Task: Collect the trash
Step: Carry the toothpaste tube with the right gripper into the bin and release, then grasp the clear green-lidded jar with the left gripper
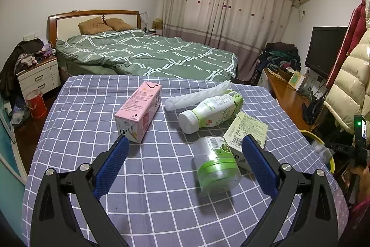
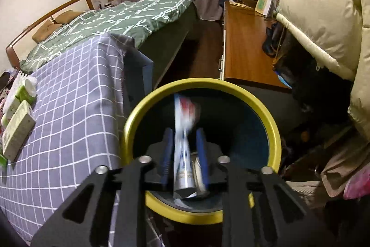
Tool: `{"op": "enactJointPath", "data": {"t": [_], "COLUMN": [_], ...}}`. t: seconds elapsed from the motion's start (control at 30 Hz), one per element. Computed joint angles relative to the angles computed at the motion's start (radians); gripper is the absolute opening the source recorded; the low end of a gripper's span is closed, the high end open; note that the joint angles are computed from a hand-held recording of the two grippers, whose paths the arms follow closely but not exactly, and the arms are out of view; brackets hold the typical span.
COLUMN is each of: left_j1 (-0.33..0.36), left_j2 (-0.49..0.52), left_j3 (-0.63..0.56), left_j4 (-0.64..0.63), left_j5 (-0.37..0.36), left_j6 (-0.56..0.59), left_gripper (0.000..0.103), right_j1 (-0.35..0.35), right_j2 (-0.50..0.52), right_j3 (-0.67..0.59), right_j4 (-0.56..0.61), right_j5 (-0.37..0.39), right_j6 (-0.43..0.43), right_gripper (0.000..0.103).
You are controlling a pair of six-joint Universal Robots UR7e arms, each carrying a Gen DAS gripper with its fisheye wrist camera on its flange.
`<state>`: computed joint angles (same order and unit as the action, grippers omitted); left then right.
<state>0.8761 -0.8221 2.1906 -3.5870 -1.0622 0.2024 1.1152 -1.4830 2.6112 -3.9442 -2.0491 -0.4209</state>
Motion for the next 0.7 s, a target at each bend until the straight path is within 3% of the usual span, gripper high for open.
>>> {"op": "enactJointPath", "data": {"t": [0.07,0.23,0.43,0.57,0.7], "left_j1": [0.0,-0.001,-0.013,-0.039,-0.046], "left_j2": [0.002,0.007,0.026,0.051,0.079], "left_j3": [0.0,-0.006,-0.024,-0.05,-0.091], "left_j4": [-0.001,0.019,0.102,0.19,0.29], "left_j5": [-0.001,-0.006,0.014,0.056,0.088], "left_j6": [0.004,0.013,0.029,0.016,-0.019], "left_gripper": [0.096,0.096,0.096,0.096,0.093], "right_j1": [0.006,0.055,0.177,0.242,0.254], "right_j2": [0.009,0.024,0.229,0.318,0.348], "right_j3": [0.008,0.056,0.084,0.071,0.071], "right_j4": [-0.041,-0.16,-0.443,-0.544,-0.595], "right_j5": [-0.003,0.058,0.078,0.046,0.048], "right_j6": [0.0,0.033,-0.012,-0.061,-0.081], "right_gripper": [0.035,0.036,0.043,0.044,0.048]}}
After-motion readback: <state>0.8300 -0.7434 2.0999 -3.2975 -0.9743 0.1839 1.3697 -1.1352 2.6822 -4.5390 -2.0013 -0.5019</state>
